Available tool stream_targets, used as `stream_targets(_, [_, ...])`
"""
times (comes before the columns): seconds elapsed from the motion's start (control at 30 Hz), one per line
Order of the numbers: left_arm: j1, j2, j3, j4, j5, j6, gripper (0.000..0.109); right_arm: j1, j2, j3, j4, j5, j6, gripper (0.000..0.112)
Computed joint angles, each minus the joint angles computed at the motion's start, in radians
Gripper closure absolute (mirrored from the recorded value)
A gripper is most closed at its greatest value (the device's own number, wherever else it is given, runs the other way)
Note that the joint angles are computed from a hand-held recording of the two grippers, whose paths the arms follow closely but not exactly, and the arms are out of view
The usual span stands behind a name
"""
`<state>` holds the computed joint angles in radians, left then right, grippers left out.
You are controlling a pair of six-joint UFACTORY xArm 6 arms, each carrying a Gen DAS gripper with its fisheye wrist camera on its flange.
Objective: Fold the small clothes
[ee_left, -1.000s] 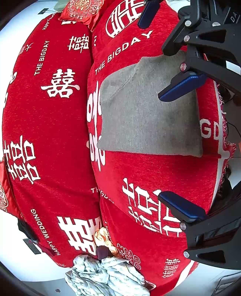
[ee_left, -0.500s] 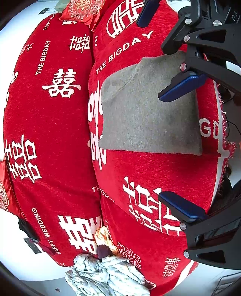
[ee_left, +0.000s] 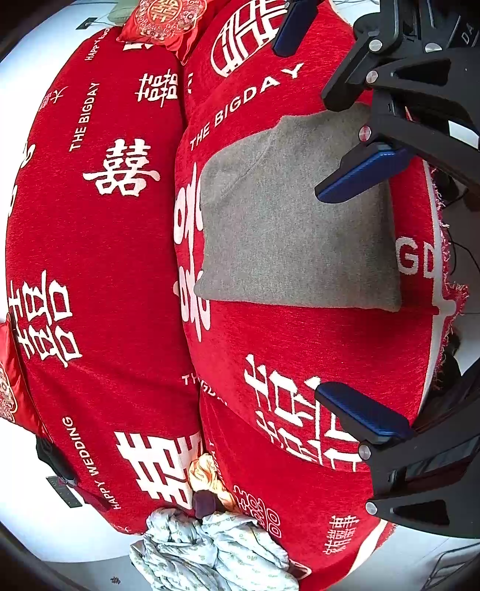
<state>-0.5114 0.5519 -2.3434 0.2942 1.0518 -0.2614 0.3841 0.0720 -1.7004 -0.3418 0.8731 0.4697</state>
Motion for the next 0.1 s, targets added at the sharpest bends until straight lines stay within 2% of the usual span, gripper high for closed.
stream_targets(0.1, [0.002, -0.005, 0.009, -0.001, -0.005, 0.002, 0.011, 0.0, 0.0, -0.001, 0.0, 0.0, -0.002, 0.035])
